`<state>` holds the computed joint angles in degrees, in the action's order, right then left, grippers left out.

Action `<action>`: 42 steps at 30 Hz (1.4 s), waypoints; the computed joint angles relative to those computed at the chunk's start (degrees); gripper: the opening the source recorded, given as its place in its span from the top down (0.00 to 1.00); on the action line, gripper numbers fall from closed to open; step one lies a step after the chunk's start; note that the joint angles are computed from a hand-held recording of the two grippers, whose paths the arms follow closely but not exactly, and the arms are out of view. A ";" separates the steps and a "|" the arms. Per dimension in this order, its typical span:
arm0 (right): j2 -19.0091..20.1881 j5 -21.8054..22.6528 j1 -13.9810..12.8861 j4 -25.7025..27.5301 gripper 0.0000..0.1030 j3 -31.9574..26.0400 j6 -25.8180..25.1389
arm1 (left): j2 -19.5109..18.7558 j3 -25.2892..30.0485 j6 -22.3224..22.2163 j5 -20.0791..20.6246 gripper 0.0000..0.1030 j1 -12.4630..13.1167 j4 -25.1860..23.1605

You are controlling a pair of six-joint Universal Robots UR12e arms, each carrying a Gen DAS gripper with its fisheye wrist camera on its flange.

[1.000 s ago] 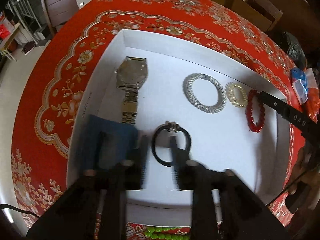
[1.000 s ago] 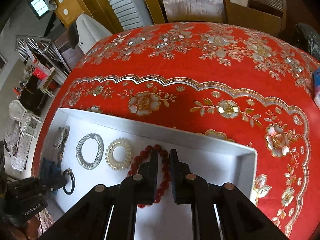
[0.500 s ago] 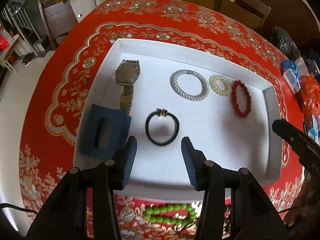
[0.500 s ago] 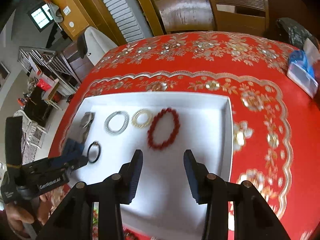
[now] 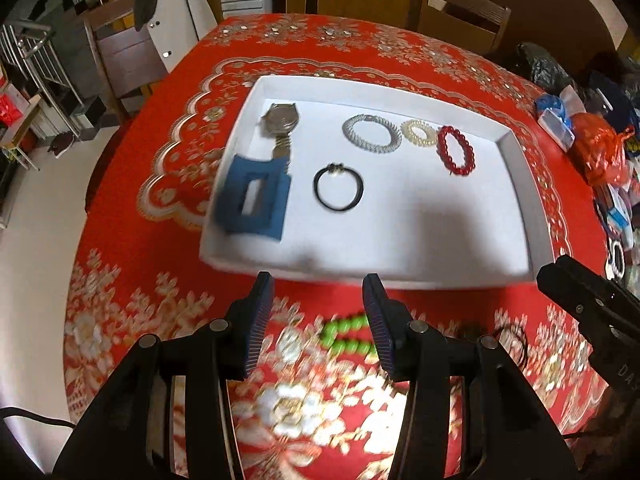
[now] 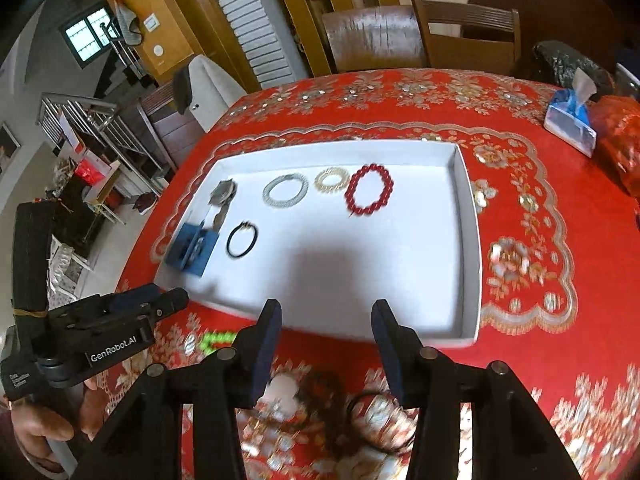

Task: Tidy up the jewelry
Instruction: 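Withdraw both tools from the tray back over the remaining jewelry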

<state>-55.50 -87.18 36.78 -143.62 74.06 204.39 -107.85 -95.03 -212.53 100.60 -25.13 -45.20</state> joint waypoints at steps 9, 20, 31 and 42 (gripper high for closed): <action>-2.28 -3.42 2.95 -1.83 0.56 3.55 2.61 | 4.78 -5.64 0.37 3.11 0.56 -1.17 3.28; -4.90 -8.35 5.95 -4.41 0.44 6.90 3.56 | 8.30 -10.00 1.57 4.89 0.56 -2.63 8.15; -6.65 -10.94 7.16 -5.09 0.43 9.36 5.96 | 9.39 -11.31 3.61 6.24 0.55 -4.18 9.70; -7.12 -11.48 7.26 -4.73 0.43 10.12 6.47 | 9.57 -11.61 4.07 6.47 0.55 -4.40 10.14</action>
<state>-62.62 -98.65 44.04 -148.36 84.18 210.86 -98.28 -106.63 -208.46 107.07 -29.53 -35.06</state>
